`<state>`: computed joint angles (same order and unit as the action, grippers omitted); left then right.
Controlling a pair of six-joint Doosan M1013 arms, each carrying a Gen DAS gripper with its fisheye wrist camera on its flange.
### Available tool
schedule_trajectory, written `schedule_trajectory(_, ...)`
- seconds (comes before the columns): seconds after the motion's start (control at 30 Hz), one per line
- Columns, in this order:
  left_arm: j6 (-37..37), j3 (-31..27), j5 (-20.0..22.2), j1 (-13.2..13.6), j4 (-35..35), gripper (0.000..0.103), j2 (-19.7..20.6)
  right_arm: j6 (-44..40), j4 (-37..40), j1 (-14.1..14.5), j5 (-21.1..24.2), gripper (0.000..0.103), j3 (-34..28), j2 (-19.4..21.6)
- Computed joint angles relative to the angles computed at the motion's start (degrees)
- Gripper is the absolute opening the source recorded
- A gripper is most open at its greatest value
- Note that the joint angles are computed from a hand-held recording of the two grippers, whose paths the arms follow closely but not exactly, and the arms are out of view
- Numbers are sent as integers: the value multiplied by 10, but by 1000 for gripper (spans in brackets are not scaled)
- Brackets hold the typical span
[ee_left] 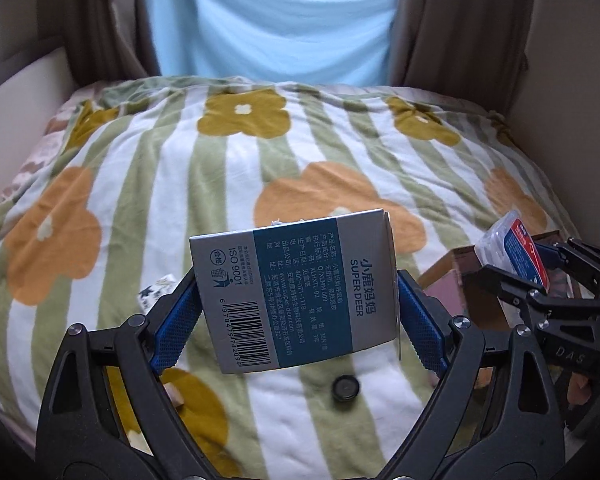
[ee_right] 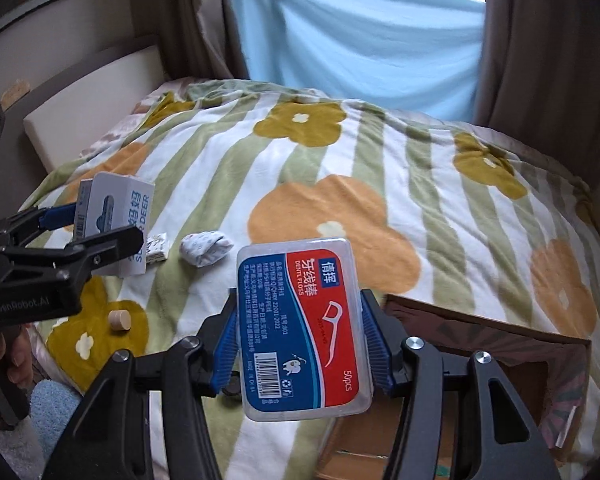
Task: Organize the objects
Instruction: 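Carry both boxes to the cardboard box and open both tools to drop them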
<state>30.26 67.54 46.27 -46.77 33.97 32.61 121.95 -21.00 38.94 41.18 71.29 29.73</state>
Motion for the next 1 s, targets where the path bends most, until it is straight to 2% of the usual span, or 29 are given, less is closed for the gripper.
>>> schedule_trajectory(0.17,75,-84,-4,-16,-50,90,51,72,-67,-29,21,51,48,-38)
schedule_trajectory(0.33,163,-181,17,-31,-116,90,112,107,-91,-61,44,51,92,-65)
schedule_trajectory(0.53,249,-290,70,-44,-188,90,187,117,-66,-98,50,51,134,-78)
schedule_trajectory(0.77,300,-386,142,-51,-231,90,254,110,-21,-125,39,51,171,-79)
schedule_trajectory(1.0,315,-432,179,-53,-240,90,284,92,4,-133,28,51,175,-73)
